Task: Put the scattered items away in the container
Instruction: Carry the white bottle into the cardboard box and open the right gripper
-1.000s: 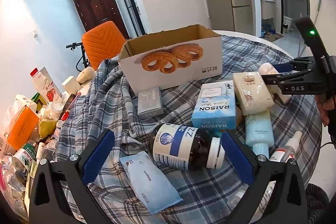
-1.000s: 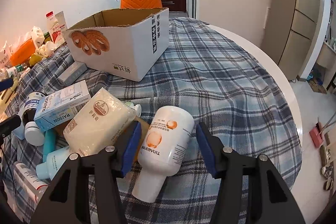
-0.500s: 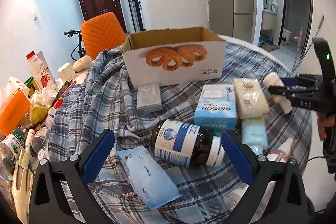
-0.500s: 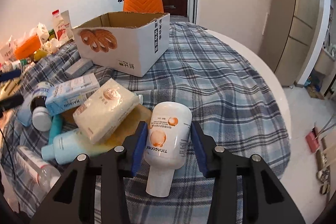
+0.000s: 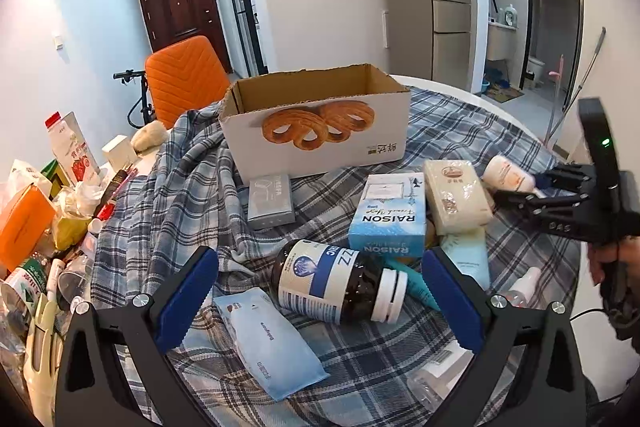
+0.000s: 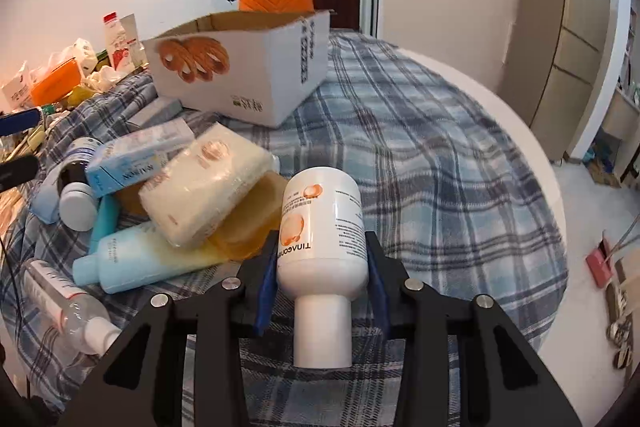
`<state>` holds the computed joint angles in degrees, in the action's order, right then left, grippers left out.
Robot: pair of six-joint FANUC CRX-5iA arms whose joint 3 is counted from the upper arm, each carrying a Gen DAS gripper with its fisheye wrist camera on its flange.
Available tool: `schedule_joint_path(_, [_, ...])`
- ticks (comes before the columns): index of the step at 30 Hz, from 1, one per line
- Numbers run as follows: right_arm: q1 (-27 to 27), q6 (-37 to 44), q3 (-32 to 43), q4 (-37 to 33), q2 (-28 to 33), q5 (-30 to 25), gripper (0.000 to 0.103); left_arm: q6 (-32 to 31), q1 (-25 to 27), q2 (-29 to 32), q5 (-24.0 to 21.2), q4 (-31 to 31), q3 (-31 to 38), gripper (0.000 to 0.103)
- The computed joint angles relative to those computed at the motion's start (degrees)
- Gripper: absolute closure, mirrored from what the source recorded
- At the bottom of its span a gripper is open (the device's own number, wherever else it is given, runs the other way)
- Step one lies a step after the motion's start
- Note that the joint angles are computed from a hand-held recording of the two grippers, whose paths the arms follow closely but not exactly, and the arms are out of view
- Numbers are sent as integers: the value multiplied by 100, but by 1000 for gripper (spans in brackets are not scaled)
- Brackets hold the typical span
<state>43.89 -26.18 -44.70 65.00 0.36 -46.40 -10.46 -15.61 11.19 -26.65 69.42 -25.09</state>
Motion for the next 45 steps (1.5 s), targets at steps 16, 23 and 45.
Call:
schedule_joint_path(16, [-938,1622,945,-61,126,1114,65,84,-253,154,157,72,205,0])
schedule_joint_path(23, [-1207,3447,2114,-1204,540,1157,65,602,-219,421,101,-292,532,0])
schedule_joint_path(45, [-1967,6801,5460,-4661,2741,-284,65,1433,47,928,-376,-719,1143,0])
